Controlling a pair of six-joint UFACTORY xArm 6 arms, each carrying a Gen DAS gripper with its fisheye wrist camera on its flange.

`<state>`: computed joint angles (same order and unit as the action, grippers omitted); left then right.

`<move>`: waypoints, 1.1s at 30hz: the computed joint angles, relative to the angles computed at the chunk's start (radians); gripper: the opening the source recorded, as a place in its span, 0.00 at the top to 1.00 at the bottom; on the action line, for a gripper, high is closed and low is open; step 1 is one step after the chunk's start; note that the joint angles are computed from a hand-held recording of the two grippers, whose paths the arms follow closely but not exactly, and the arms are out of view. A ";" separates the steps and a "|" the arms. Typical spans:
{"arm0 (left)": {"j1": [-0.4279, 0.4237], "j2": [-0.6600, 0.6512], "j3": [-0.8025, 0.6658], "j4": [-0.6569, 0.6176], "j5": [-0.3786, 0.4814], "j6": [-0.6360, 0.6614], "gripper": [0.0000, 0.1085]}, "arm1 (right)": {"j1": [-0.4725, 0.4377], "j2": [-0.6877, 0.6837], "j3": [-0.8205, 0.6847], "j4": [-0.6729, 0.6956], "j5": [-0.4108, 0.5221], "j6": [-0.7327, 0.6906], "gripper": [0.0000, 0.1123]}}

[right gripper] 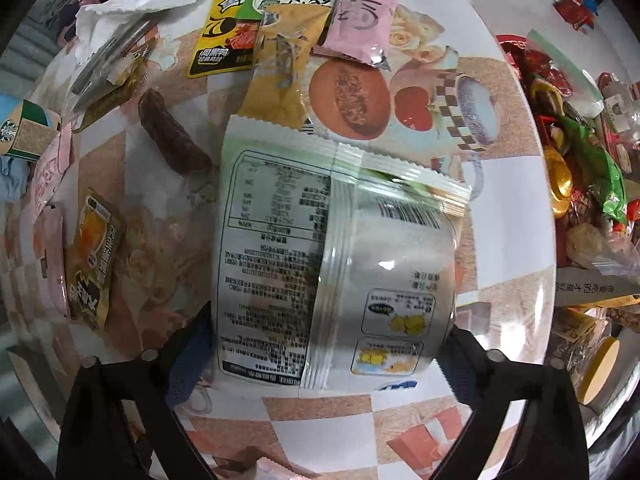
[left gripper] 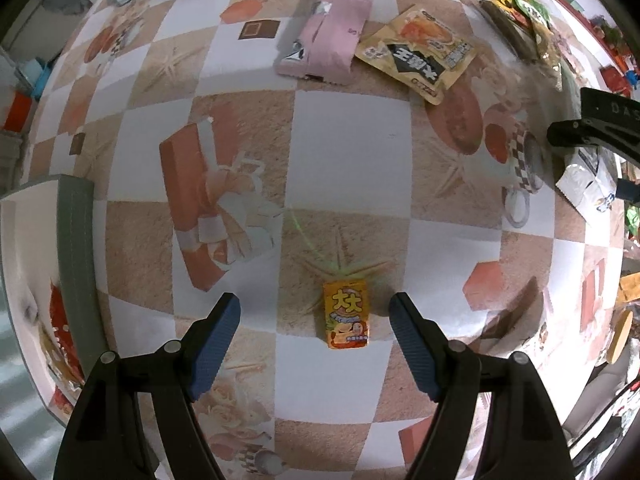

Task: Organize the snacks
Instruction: 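Grasp the white-green chip bag with the right tool while the left tool grasps a small yellow snack, then carry the white-green bag and yellow snack over the white tray with both tools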

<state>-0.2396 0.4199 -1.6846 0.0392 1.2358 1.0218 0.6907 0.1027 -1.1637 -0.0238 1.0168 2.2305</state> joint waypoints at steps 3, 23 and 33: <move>-0.006 -0.011 0.008 -0.014 0.030 0.012 0.36 | 0.009 0.017 -0.060 -0.021 0.034 0.008 0.26; 0.079 0.094 -0.247 -0.126 0.250 0.201 0.78 | 0.147 0.204 -0.422 -0.095 0.129 0.107 0.40; 0.155 0.203 -0.459 -0.115 0.361 0.287 0.78 | 0.211 0.523 -0.957 -0.098 0.313 0.105 0.40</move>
<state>-0.0843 0.6231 -2.1433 -0.0754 1.5968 1.3090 0.9020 0.6253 -2.1204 -0.1216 1.3300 2.3359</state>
